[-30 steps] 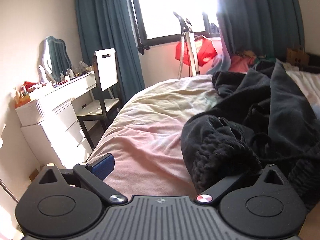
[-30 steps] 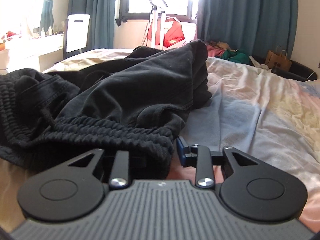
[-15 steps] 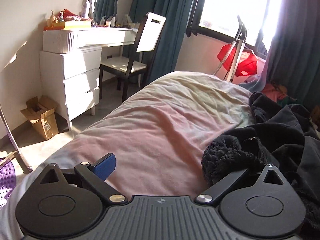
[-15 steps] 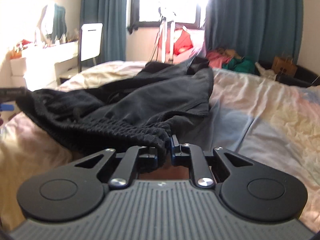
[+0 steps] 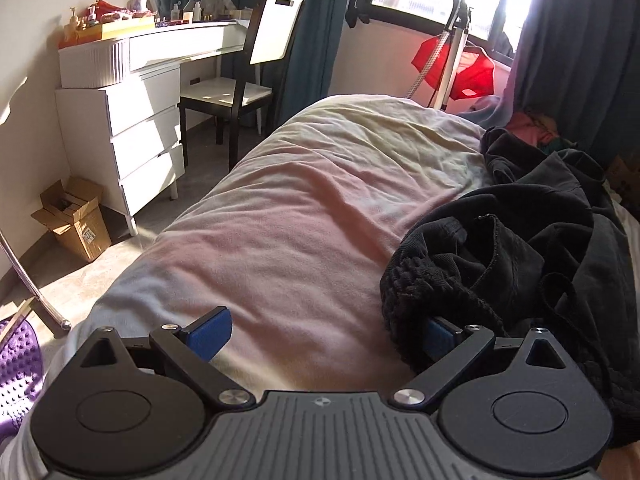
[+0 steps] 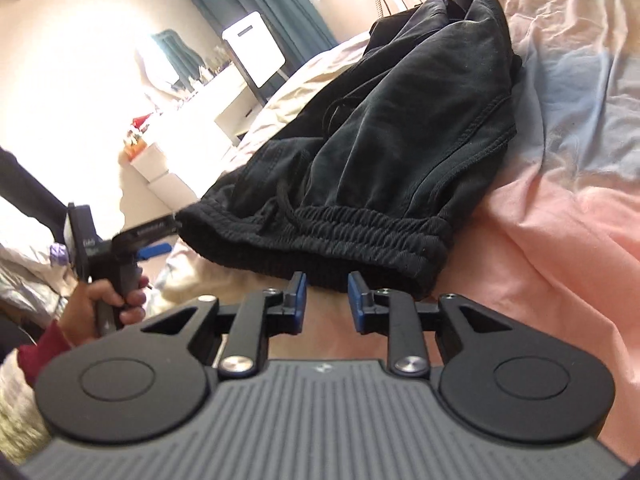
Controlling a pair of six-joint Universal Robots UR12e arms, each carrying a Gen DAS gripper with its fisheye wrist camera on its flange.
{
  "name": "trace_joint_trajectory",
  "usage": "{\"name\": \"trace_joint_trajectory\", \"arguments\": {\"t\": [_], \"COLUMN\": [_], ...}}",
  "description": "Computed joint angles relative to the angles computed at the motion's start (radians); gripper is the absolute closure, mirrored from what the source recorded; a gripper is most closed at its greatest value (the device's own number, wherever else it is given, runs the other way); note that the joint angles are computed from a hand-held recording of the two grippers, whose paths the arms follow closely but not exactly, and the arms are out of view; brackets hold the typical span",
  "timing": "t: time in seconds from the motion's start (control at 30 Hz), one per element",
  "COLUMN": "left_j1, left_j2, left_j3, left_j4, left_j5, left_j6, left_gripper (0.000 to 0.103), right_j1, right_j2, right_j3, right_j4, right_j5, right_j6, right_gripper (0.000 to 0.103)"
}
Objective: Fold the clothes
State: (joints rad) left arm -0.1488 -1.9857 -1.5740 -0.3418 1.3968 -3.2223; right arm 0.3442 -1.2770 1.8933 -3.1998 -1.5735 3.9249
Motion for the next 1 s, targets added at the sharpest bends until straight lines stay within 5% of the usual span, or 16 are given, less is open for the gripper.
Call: {"name": "trace_joint_trajectory", "arguments": {"t": [0.1, 0.2, 0.37, 0.5, 0.57, 0.7, 0.87, 1.0], "left_j1": [0.025, 0.044, 0.041, 0.035, 0.037, 0.025, 0.021, 0.022], "left_j2": [0.023, 0.019, -0.025, -0.071, -0.092, -0.106, -0.113, -0.124], "left_j3": [-0.034, -0.041, 0.008, 0.060, 0.079, 0.097, 0.105, 0.116], "left_j4": [0.096, 0.197, 0.172, 0.099, 0.075, 0.021, -0.041, -0.094], "left_j5": [-0.046, -0.094, -0.154, -0.221, -0.294, -0.342, -0.385, -0.389], "left_j6": [-0.131, -0.280, -0.303, -0.294, -0.292, -0.220, -0.197, -0.221], "left_gripper": [0.005, 0.003, 0.002, 0.004, 0.004, 0.005, 0.016, 0.036], "right_j1": [-0.013, -0.024, -0.059, -0.066, -0.067, -0.061, -0.062, -0.060], "right_j2": [0.002, 0.012, 0.062, 0.100, 0.109, 0.109, 0.082, 0.056], "right_j3": [0.022, 0.039, 0.033, 0.007, -0.004, -0.008, 0.020, 0.019], "right_j4": [-0.066, -0.092, -0.127, -0.136, -0.123, -0.120, -0.206, -0.098], "right_j5": [-0.046, -0.095, -0.028, -0.015, -0.006, -0.005, 0.046, 0.084], "right_j6": [0.141, 0.306, 0.443, 0.433, 0.408, 0.375, 0.347, 0.286], "right_gripper": [0.057, 0.029, 0.028, 0.029, 0.037, 0.073, 0.079, 0.080]}}
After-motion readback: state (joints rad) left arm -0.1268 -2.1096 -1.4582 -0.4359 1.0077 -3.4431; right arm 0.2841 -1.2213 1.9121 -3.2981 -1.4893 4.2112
